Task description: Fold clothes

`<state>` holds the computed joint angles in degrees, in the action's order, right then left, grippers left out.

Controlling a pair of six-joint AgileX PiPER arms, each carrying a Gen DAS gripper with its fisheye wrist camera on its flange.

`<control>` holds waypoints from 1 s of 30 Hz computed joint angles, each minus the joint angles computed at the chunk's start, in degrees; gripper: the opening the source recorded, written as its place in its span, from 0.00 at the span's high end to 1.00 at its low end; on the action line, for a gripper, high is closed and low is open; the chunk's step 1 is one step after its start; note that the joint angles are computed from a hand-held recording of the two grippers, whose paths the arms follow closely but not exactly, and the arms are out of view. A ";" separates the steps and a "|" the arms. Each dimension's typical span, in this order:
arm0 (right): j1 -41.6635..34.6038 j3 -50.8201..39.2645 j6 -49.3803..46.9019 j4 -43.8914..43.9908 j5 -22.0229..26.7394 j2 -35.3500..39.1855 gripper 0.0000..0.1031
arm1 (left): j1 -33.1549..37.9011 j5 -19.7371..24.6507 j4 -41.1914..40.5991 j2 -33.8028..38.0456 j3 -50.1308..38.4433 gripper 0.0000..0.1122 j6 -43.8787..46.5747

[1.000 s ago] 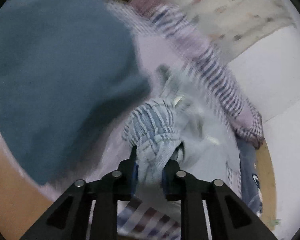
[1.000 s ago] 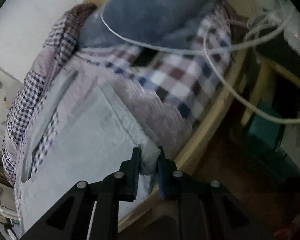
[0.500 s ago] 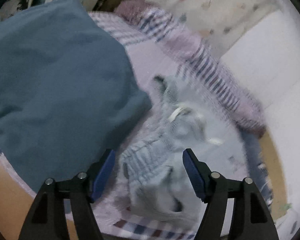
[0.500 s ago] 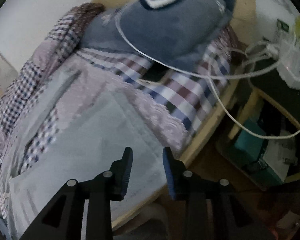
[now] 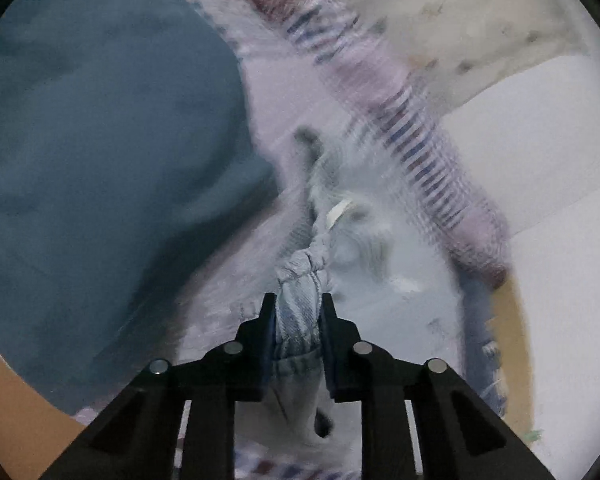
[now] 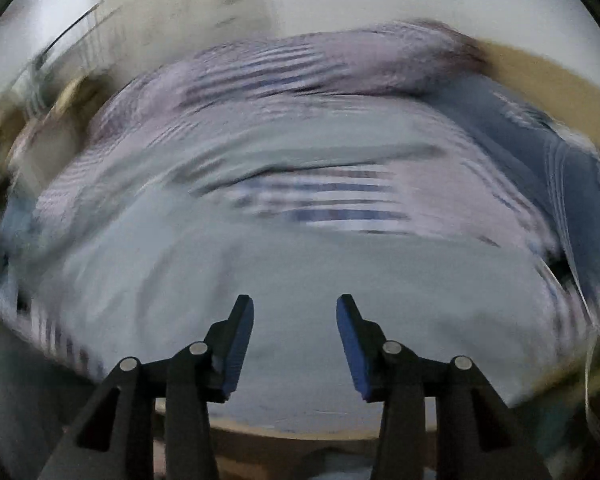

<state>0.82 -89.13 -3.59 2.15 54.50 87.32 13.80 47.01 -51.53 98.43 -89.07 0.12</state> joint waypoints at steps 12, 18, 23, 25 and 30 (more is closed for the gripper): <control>39.43 -13.50 -2.97 -18.48 -8.11 22.94 0.55 | 3.73 2.70 -5.54 -5.05 2.42 0.88 5.54; 44.86 -7.60 12.84 -48.21 -13.99 28.42 0.54 | 2.14 0.54 -9.32 -3.78 2.99 0.88 7.37; 45.58 -5.51 22.49 -62.88 -11.29 31.08 0.67 | 3.38 0.43 -14.02 -4.66 5.30 0.89 10.00; 44.66 -5.79 19.70 -60.03 -10.61 30.20 0.97 | 4.11 0.71 -16.21 -5.38 6.92 0.89 11.18; 41.72 -10.22 4.99 -42.64 -6.68 23.57 0.99 | 5.56 1.10 -19.31 -10.20 12.67 0.89 10.08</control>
<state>42.54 -99.35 1.40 -40.49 47.83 110.89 19.36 48.10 -70.85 88.22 -76.40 10.19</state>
